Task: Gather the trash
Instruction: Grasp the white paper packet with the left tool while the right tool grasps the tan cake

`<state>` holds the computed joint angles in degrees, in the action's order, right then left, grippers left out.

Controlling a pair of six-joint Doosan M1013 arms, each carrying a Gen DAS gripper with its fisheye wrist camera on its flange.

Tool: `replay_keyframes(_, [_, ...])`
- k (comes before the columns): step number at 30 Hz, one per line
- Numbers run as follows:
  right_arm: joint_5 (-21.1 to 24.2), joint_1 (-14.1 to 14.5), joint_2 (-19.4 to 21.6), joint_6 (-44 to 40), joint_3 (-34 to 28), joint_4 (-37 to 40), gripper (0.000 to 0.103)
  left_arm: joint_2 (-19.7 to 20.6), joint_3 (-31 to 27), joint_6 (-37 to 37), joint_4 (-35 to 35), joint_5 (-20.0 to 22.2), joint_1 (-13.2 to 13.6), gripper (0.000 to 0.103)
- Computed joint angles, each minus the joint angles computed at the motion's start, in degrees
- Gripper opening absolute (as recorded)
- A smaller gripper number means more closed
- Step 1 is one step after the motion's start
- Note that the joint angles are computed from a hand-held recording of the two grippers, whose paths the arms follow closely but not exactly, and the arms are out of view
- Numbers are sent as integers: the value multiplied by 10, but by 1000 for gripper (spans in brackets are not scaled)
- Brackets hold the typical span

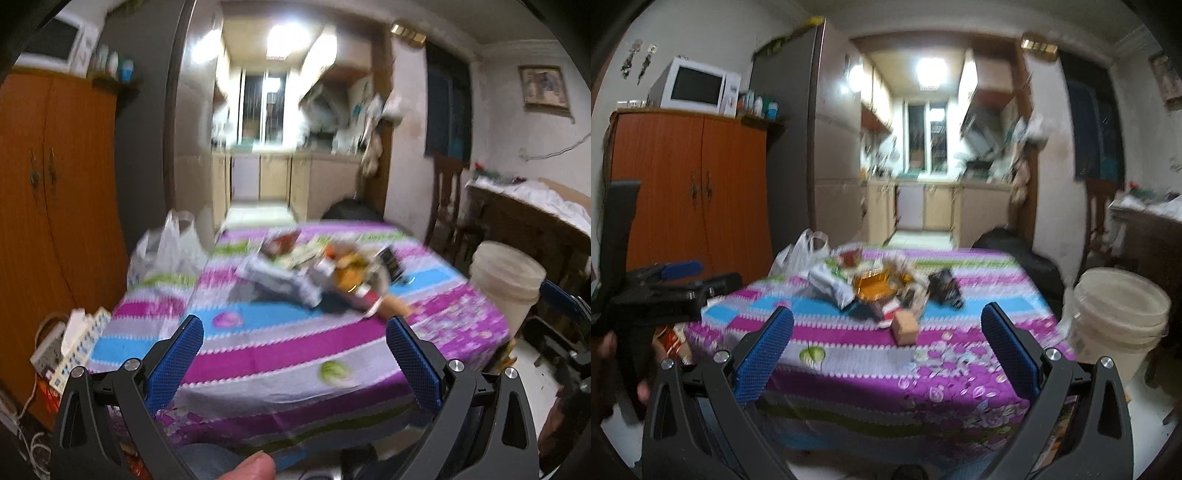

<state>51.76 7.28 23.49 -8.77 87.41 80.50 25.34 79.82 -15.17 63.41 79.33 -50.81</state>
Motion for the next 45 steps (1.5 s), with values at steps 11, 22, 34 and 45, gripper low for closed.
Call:
replay_keyframes(11, [18, 66, 128, 218, -181, -245, 67, -51, 76, 34, -94, -186, 121, 98])
replay_keyframes(22, [27, 77, 162, 264, -225, -296, 57, 1, 33, 2, -152, -312, 211, 98])
replay_keyframes(34, [9, 70, 155, 257, -215, -263, 26, 3, 42, -57, -93, -274, 192, 43])
replay_keyframes(45, [32, 51, 114, 217, -182, -170, 25, -37, 53, -62, -25, -209, 151, 43])
